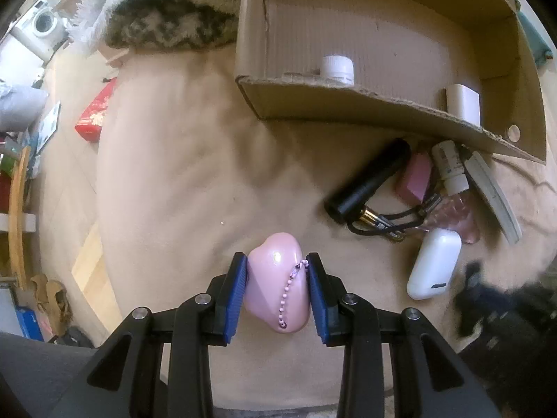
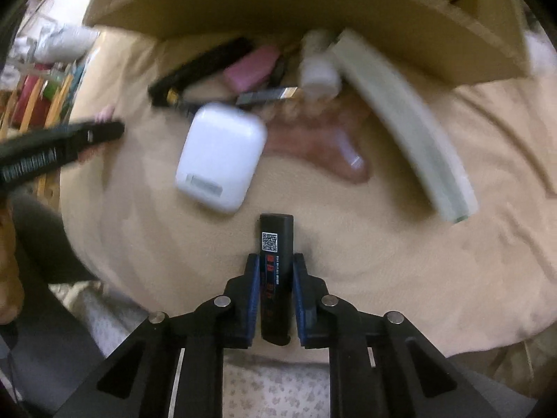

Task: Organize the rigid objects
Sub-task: 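Grasp the pink heart-shaped case with the left tool while the right tool grasps the black USB stick, then carry the pink case and USB stick into the box and open both tools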

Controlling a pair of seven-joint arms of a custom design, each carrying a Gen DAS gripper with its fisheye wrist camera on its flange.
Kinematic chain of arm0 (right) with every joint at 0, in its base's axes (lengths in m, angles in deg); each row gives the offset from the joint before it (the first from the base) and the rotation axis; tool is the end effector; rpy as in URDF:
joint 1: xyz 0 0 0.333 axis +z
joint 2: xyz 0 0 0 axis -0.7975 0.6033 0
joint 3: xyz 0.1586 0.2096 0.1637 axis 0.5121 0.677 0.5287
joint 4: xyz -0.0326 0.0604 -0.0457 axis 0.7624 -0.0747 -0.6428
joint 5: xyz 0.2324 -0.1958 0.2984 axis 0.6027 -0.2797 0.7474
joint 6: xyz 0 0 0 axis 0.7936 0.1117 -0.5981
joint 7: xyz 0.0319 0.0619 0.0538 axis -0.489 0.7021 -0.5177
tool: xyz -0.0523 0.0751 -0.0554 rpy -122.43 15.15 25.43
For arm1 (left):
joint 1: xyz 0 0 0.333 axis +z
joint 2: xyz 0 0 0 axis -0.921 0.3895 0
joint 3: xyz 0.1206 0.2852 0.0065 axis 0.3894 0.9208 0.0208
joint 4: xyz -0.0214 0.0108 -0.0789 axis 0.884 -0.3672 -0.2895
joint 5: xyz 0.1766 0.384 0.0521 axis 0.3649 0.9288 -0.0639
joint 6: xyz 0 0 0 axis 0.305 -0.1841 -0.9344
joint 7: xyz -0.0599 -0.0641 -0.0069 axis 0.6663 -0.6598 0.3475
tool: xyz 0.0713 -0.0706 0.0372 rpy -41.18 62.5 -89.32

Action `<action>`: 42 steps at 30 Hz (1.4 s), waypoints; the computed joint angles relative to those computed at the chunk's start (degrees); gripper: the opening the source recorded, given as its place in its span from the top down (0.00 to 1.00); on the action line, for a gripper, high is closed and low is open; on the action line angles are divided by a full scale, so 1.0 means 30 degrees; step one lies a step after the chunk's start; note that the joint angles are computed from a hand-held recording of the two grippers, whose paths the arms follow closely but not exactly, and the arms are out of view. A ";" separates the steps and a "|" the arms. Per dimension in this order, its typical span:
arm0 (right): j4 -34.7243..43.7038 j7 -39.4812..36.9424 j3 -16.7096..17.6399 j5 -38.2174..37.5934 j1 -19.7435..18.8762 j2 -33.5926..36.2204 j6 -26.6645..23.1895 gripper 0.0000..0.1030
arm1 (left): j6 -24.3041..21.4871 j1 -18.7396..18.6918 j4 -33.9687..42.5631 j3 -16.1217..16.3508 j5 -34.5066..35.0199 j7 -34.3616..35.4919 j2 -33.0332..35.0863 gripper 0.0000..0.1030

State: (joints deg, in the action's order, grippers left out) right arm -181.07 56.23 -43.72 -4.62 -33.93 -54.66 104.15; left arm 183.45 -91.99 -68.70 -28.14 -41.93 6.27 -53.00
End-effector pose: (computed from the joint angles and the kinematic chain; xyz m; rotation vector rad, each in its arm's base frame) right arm 0.5362 0.2459 0.3674 -1.9352 2.2798 0.0754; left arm 0.6462 -0.4180 0.3846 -1.7357 2.4955 -0.1639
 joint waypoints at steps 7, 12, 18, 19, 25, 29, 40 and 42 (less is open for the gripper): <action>-0.0827 0.1898 -0.0188 -0.0417 -0.0256 -0.0751 0.1054 0.82 | 0.0417 0.0068 -0.0272 0.0034 -0.0076 -0.0164 -0.0142 0.70; -0.1492 0.3796 -0.0081 -0.3236 -0.0258 -0.1819 0.1595 0.82 | 0.1599 0.0066 -0.1236 0.0126 0.0446 -0.0308 -0.0853 0.70; -0.2510 0.6632 0.0142 -0.5884 -0.0607 -0.3218 0.3577 0.82 | 0.2818 -0.0271 -0.1640 0.0242 0.1248 -0.0773 -0.1308 0.70; -0.2596 0.6954 0.0111 -0.6272 -0.0772 -0.3413 0.3851 0.82 | 0.3452 -0.0337 -0.1974 0.0293 0.1513 -0.0982 -0.1576 0.70; -0.2892 0.9193 0.0238 -0.8551 -0.1688 -0.4092 0.5343 0.82 | 0.7217 -0.0270 -0.3815 0.0223 0.2114 -0.1664 -0.3102 0.70; -0.2945 0.9921 0.0306 -0.9005 -0.1914 -0.4278 0.6519 0.82 | 0.9265 -0.0418 -0.5080 0.0544 0.3317 -0.2879 -0.4182 0.70; -0.1300 1.1185 0.0622 -1.1812 -0.2897 -0.4425 0.8004 0.82 | 0.8577 0.0077 -0.1914 0.0358 0.2507 -0.3196 -0.2816 0.70; -0.0758 1.0661 0.0470 -1.1686 -0.2892 -0.4096 0.8008 0.82 | 0.8068 -0.0024 -0.0729 0.0420 0.2332 -0.3101 -0.2178 0.70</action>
State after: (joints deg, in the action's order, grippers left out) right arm -183.34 88.21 -42.32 -39.68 -42.61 -66.95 128.17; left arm 207.65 -92.07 -70.88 -26.88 -34.94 -3.03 -59.53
